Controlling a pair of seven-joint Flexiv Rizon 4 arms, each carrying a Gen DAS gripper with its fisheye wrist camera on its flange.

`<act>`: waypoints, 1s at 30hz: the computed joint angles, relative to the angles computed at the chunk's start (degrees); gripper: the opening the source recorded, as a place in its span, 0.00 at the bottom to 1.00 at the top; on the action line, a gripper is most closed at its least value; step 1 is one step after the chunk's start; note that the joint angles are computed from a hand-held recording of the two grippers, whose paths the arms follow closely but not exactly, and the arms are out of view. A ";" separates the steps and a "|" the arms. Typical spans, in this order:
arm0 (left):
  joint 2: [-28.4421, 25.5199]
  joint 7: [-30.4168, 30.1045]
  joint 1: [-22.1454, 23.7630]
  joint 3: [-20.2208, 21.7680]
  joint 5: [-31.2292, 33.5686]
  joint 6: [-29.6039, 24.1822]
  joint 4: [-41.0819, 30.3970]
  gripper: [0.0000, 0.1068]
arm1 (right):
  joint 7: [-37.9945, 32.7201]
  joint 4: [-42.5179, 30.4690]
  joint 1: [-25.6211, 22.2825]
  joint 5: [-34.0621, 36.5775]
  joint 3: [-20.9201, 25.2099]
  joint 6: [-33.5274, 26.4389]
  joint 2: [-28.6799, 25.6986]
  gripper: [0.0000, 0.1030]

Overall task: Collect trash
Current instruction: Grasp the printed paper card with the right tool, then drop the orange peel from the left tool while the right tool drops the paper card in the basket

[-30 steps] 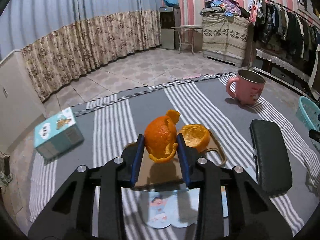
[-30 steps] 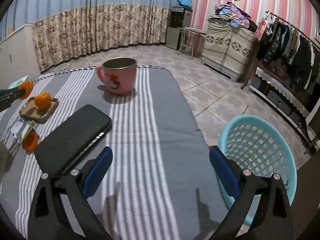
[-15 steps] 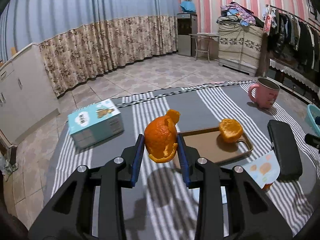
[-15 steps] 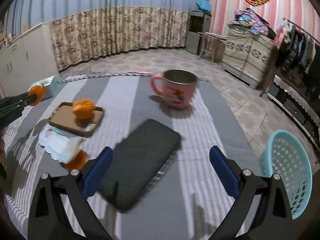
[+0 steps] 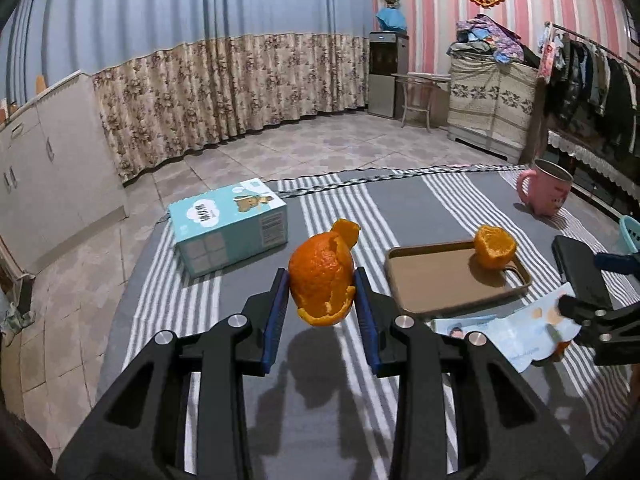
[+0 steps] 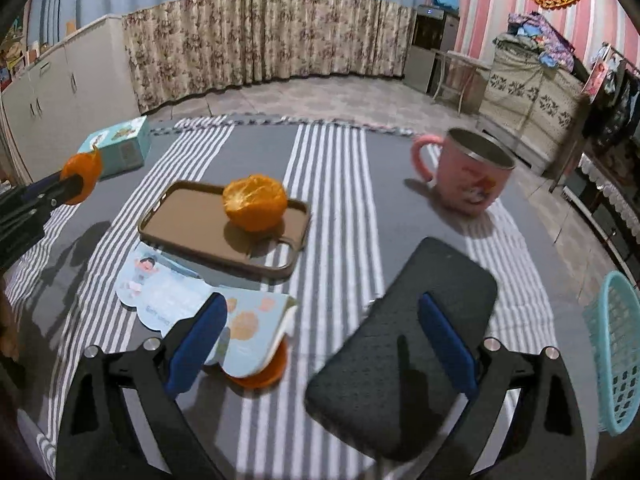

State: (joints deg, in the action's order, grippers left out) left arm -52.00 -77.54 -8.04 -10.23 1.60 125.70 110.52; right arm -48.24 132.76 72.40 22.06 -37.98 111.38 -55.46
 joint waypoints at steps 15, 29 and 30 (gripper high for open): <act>0.54 0.97 -2.47 1.41 -1.31 0.56 0.77 0.30 | -9.10 -3.25 -12.58 0.28 12.92 8.70 5.52 0.14; 5.84 1.17 -8.90 1.23 -6.01 -0.55 2.31 0.30 | -19.60 6.33 -21.43 10.80 18.47 25.26 14.01 0.10; 5.99 1.11 -9.97 1.11 -6.46 -0.67 2.09 0.30 | -19.69 7.51 -23.25 11.26 19.70 26.99 14.42 0.10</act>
State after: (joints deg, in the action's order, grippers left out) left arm -46.01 -76.42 -18.02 -9.12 -4.86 125.03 112.61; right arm -67.92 140.28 49.15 33.32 -18.27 138.37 -41.05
